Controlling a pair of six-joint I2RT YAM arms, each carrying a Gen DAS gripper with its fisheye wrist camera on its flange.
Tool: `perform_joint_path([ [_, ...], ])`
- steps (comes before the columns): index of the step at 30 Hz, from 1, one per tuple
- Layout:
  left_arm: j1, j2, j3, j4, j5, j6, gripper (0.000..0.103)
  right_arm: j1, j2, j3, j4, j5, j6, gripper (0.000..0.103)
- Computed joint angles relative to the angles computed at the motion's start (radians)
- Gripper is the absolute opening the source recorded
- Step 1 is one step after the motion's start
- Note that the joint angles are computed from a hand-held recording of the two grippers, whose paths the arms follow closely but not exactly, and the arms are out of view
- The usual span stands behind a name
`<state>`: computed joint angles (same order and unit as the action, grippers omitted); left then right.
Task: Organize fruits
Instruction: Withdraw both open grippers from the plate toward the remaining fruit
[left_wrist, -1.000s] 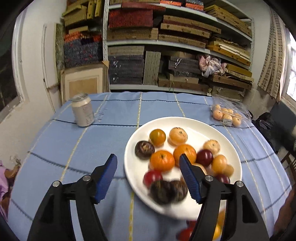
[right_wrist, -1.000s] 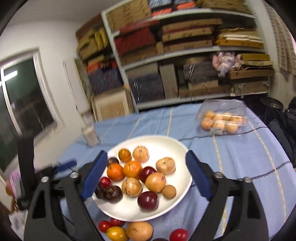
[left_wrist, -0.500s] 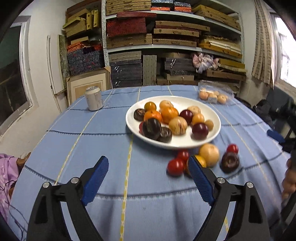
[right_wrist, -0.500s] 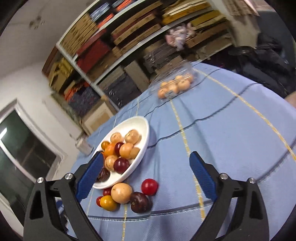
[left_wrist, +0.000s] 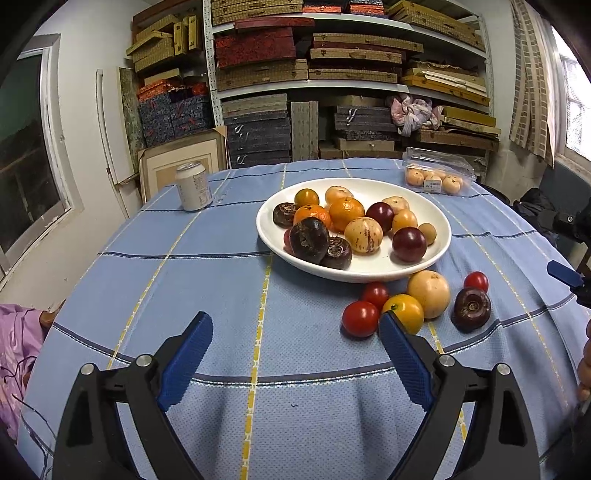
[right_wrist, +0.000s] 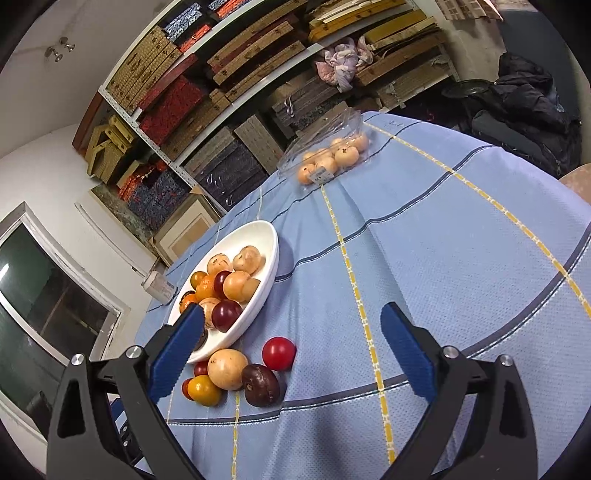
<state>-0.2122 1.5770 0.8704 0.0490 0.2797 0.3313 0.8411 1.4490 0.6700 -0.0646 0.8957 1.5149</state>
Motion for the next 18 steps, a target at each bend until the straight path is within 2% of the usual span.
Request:
perform_joint_path([
  [18, -0.016, 0.014, -0.008, 0.010, -0.023, 0.019, 0.093, -0.005, 0.032, 0.035, -0.009, -0.032, -0.033, 0.094],
])
